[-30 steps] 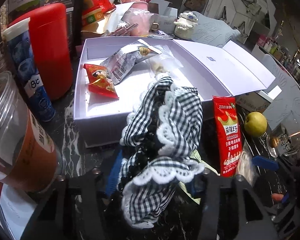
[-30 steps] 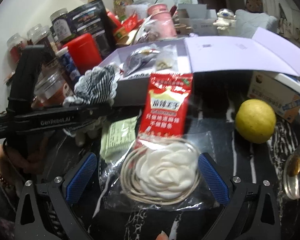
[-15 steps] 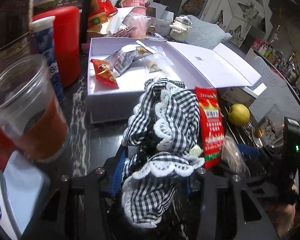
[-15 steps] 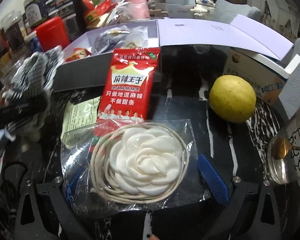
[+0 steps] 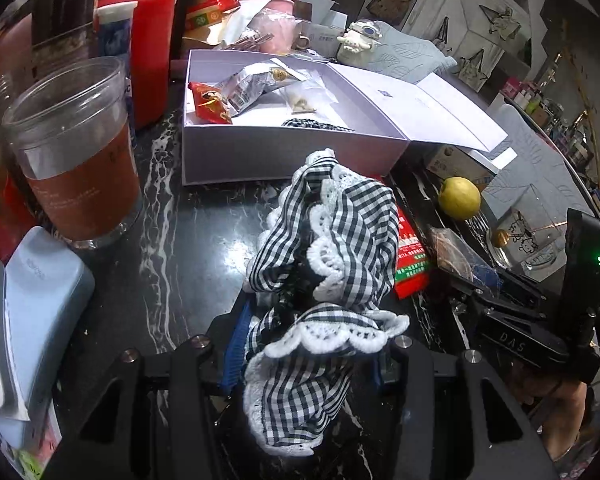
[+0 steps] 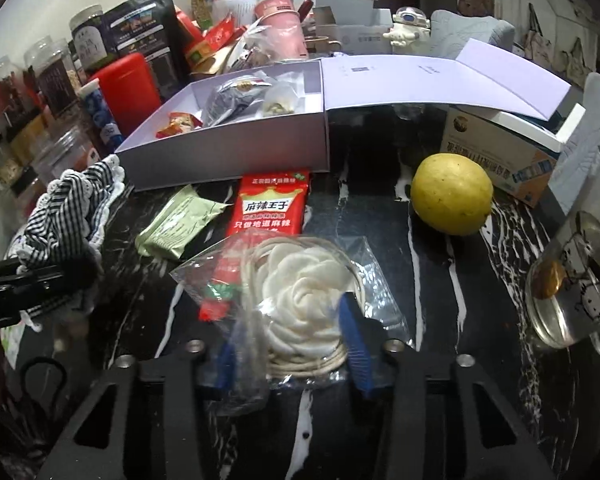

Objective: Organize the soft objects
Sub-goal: 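Grasp the clear bag with white coil using the right tool while the left tool lifts the gingham cloth, then carry the gingham cloth and clear bag over the white box with both tools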

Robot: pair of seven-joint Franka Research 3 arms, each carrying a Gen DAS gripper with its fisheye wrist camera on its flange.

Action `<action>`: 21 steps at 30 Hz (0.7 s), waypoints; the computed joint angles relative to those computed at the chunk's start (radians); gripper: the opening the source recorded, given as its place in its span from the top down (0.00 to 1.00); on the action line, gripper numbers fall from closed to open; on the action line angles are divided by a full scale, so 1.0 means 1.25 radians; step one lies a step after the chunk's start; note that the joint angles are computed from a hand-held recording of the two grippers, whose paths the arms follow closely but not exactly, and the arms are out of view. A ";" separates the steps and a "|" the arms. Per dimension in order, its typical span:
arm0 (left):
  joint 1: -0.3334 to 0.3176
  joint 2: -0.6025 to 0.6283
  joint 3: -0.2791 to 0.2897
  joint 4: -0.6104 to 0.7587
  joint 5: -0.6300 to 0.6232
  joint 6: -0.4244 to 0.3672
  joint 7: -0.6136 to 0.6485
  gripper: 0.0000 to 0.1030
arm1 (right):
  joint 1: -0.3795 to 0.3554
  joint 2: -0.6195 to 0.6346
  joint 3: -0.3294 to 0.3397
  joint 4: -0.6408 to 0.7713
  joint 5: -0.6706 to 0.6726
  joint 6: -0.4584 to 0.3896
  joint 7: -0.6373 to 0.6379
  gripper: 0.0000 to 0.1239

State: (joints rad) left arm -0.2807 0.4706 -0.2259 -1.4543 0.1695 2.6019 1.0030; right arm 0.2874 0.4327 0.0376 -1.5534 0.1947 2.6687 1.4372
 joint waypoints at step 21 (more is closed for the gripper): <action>-0.023 -0.099 0.005 -0.118 0.054 0.065 -0.048 0.55 | -0.059 -0.177 0.084 -0.215 0.281 0.106 -0.213 0.87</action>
